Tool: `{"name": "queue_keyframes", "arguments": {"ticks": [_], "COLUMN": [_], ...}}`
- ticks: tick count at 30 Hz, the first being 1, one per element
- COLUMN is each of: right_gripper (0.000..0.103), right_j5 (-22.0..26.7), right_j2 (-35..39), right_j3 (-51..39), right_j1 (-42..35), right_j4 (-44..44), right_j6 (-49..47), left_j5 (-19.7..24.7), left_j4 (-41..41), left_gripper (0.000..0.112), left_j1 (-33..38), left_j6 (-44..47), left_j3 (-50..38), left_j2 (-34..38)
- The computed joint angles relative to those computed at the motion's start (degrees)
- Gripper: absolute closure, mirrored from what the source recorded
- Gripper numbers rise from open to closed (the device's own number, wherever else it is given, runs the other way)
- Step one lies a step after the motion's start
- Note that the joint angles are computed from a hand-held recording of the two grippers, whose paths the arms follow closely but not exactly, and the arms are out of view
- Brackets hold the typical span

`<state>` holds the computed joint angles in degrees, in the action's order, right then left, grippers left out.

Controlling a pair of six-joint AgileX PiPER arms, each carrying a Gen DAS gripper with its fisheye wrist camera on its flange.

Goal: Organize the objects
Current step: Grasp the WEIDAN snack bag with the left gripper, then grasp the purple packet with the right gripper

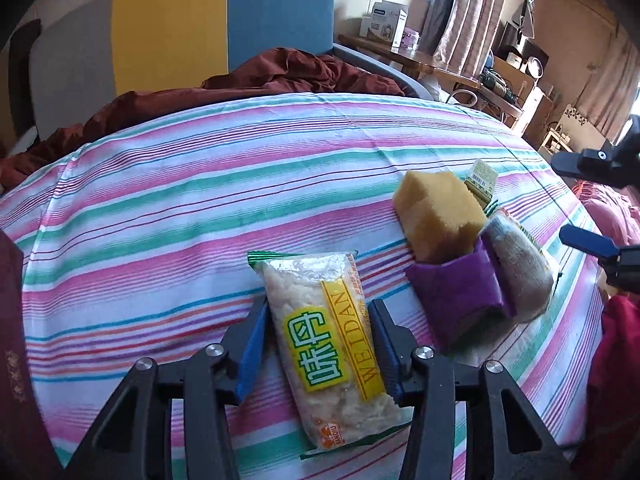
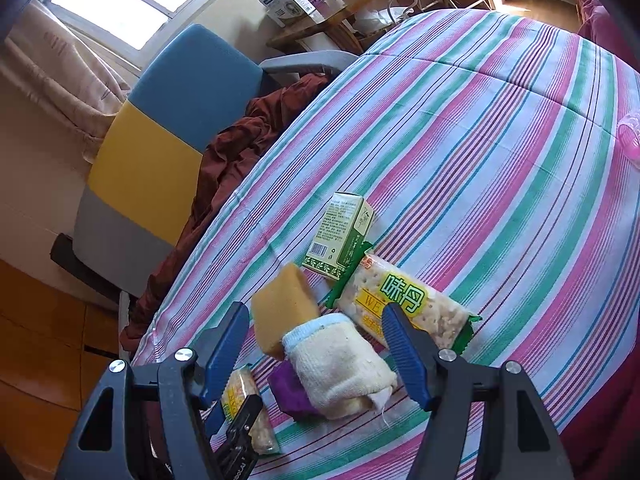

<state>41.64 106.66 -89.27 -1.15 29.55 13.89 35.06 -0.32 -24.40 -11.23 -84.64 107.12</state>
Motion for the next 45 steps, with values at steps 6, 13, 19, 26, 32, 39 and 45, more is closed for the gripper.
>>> {"name": "queue_keyframes", "arguments": {"ticks": [6, 13, 19, 26, 32, 39, 45], "right_gripper": [0.033, 0.040, 0.047, 0.049, 0.049, 0.047, 0.047], "right_j5": [3.1, 3.8, 6.0, 7.8, 13.2, 22.8, 20.5], "right_j2": [1.9, 1.9, 3.2, 4.1, 8.6, 12.9, 11.2], "right_j3": [-2.9, -4.8, -5.8, -8.3, -14.0, -16.0, -14.0], "right_j1": [1.6, 5.1, 4.7, 7.6, 10.1, 6.6, 5.9], "right_j4": [-2.0, -5.8, -3.8, 0.2, -8.3, 10.8, 9.9], "right_j6": [-0.9, -3.3, -4.4, -13.4, -8.1, -19.3, -17.2], "left_j5": [-6.7, -10.2, -11.5, -12.5, -12.8, -13.2, -13.4], "left_j4": [-3.3, -6.0, -0.8, -3.3, -4.8, -7.0, -8.6], "left_gripper": [0.062, 0.062, 0.062, 0.063, 0.062, 0.062, 0.062], "left_j1": [2.3, 3.3, 1.8, 2.4, 2.7, 3.1, 3.5], "left_j6": [3.8, 7.5, 3.2, 5.9, 7.3, 9.1, 10.6], "left_j3": [14.7, 21.9, 22.5, 23.3, 23.6, 24.0, 24.2], "left_j2": [-9.7, -14.6, -14.6, -14.9, -15.0, -15.2, -15.2]}}
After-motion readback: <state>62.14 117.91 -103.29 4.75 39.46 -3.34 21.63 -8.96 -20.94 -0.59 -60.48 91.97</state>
